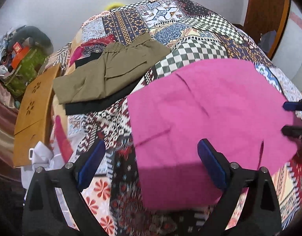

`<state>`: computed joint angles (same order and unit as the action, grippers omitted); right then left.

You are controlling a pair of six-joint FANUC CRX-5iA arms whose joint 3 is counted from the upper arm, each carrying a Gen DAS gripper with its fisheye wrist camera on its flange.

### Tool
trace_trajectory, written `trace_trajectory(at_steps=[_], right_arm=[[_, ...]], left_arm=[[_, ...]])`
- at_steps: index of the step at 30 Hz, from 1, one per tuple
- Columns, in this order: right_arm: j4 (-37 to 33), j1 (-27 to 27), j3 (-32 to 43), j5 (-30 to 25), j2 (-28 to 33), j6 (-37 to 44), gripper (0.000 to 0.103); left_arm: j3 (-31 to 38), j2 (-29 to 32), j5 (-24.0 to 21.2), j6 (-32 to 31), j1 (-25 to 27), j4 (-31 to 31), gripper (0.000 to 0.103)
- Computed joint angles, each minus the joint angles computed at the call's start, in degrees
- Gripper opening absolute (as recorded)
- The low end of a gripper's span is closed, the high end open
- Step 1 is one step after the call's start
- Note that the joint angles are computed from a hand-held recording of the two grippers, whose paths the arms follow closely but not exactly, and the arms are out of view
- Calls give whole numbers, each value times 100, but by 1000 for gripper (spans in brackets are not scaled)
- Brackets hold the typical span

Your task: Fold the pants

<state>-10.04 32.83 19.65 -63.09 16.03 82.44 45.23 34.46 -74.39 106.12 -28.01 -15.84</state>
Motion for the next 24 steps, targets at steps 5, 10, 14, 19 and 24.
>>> trace_trajectory(at_steps=[5,10,14,19,24], right_arm=[[262,94,-381,65,-289,-298,77],[443,161,-530,13,-443,-577,77],[542,282,-583,172,-568,-682,77],[812,523,-715,717,-724,-847,77],[888,658,-512,794,-498,-643,77]], left_arm=[[-526,-339,100,215,49,197,96],[-1032,-619,248,636,141,502,96],[-1058,-737,200,862,89,404,96],[-1227,-990,438,1142,125,575,96],[-1541,-1130,752,1257,269,1242,96]])
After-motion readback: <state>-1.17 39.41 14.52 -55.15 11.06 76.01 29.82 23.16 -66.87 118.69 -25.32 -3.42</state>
